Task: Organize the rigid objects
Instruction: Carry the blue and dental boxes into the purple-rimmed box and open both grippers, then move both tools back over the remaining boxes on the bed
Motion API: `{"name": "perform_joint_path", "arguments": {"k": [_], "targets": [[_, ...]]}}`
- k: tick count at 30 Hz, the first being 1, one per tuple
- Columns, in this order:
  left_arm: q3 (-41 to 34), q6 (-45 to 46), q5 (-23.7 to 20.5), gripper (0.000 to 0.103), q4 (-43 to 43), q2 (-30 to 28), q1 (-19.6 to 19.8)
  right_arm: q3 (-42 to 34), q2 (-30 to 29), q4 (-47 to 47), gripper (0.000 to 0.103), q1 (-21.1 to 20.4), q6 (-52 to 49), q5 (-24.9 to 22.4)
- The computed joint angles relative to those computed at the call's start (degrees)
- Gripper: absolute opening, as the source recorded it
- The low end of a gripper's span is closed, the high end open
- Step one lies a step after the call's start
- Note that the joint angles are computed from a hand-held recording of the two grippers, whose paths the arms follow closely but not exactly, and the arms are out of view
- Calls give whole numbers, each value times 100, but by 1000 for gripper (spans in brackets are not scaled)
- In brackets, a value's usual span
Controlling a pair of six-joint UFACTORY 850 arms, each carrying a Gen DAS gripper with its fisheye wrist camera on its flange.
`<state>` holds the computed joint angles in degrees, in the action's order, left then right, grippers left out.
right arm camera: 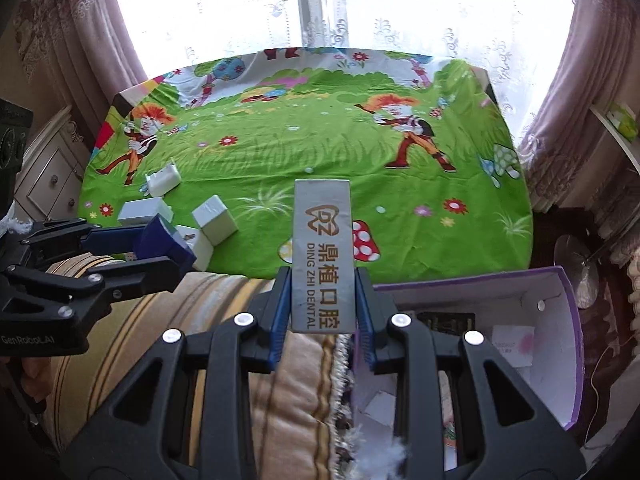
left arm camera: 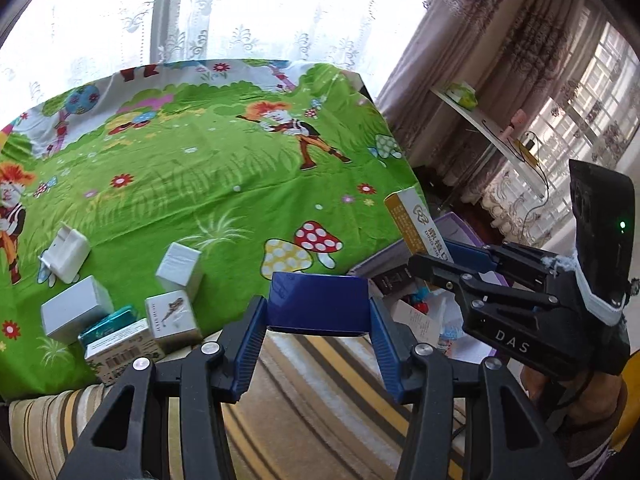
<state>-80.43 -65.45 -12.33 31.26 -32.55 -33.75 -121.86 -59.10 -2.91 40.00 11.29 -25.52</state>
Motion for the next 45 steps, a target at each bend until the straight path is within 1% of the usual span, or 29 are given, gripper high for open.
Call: {"name": "perform_joint_path", "arguments": {"k": [5, 8, 12, 15, 21, 25, 29, 31, 32, 33, 36, 39, 45], "targets": [[-652, 2130, -134, 52, -1816, -483, -179, 1009, 553, -795, 35, -261, 1004, 356], [-1052, 2965, -309, 52, -2455, -767, -268, 1472, 800, -1264, 35, -408, 1599, 447], [-1568, 3629, -618, 52, -2854, -1123, -358, 1978, 1065, -1835, 35, -606, 2335, 523], [-1893, 3848, -822, 52, -2943, -1354, -400, 2256, 1204, -2347, 35, -753, 3000, 492], [-2475, 4213, -1164, 52, -3115, -1761, -468, 2544, 1310, -3005, 35, -1014, 3906, 335], [-2680, 4316, -1231, 52, -3184, -1884, -475, 2610, 1319, -3201, 35, -1132, 4189, 289], [-2756, 4348, -1280, 54, -3268, -1943, -457, 2596, 1286, -3185, 35, -1184, 4218, 223], [-2720, 4391, -1249, 55, -3387, -1931, -439, 2553, 1248, -2926, 41, -1205, 3975, 197], [-2672, 4381, -1210, 56, -3410, -1902, -432, 2565, 1248, -2876, 48, -1212, 3926, 225], [-2647, 4377, -1177, 56, -3439, -1888, -425, 2583, 1254, -2930, 54, -1211, 3987, 246], [-2446, 4321, -992, 56, -3520, -1762, -393, 2643, 1301, -3259, 67, -1188, 4356, 250], [-2224, 4240, -847, 56, -3608, -1630, -336, 2683, 1356, -3365, 69, -1172, 4480, 311], [-1735, 3711, -577, 56, -3441, -1335, -207, 2617, 1384, -3129, 70, -1065, 4175, 491]]}}
